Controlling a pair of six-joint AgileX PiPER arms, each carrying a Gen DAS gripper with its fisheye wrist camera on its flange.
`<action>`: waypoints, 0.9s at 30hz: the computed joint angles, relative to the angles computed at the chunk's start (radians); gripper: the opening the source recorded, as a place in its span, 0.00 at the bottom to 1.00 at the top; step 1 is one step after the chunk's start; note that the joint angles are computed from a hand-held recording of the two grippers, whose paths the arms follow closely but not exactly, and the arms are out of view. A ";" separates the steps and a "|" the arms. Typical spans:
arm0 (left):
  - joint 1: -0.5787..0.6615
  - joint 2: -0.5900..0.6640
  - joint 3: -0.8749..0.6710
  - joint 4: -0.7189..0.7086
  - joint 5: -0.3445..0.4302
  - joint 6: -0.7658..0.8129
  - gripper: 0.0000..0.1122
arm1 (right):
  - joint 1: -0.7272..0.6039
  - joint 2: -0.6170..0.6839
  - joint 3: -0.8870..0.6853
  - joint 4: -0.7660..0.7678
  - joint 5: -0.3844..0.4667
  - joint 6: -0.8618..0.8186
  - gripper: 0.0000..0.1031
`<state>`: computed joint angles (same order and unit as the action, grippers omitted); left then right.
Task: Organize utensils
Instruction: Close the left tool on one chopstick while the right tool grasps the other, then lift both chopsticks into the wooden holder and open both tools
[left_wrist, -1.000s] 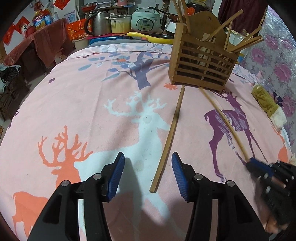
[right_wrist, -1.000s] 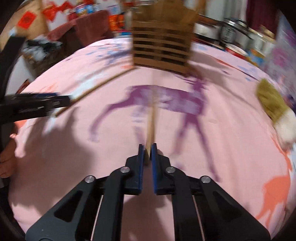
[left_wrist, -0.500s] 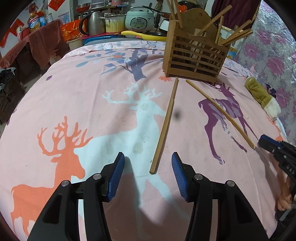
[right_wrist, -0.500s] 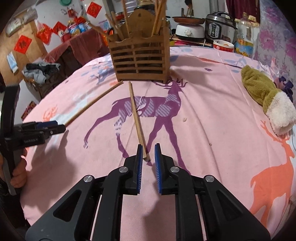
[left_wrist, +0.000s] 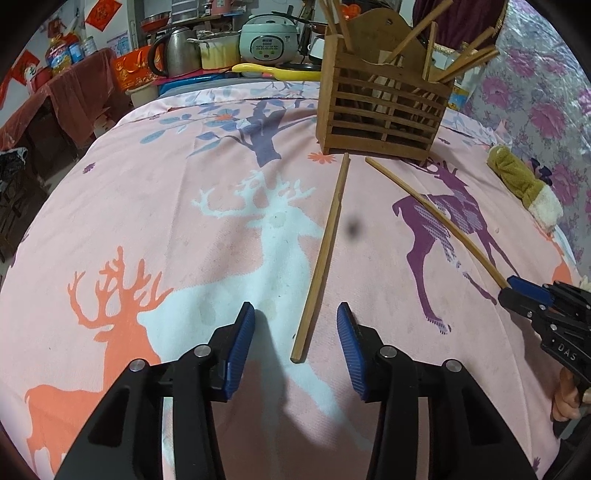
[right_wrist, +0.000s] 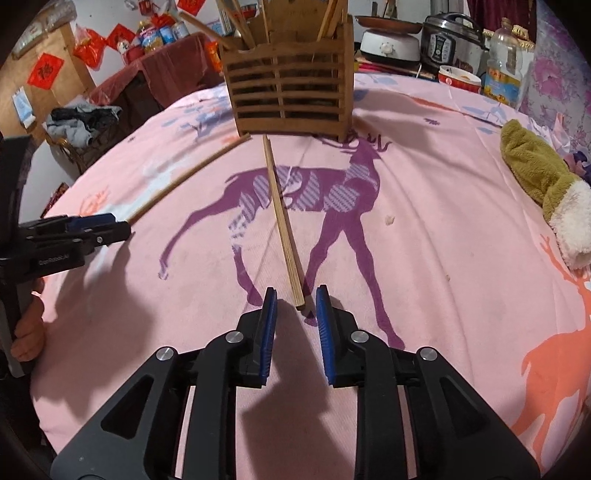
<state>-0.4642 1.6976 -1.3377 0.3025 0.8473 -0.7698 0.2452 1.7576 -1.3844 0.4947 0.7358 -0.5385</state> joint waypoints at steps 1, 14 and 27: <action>-0.006 -0.001 0.002 0.007 0.003 -0.003 0.40 | -0.002 0.000 0.000 0.005 0.000 -0.004 0.24; -0.058 -0.006 0.013 0.037 -0.007 0.027 0.05 | -0.007 0.003 -0.001 0.015 0.002 -0.012 0.09; -0.136 -0.142 0.095 0.300 -0.067 -0.243 0.05 | -0.036 -0.165 0.147 0.212 -0.179 -0.192 0.06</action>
<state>-0.5998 1.5553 -1.2426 0.6023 0.7801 -1.0132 0.2094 1.5929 -1.2374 0.7068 0.5564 -0.7309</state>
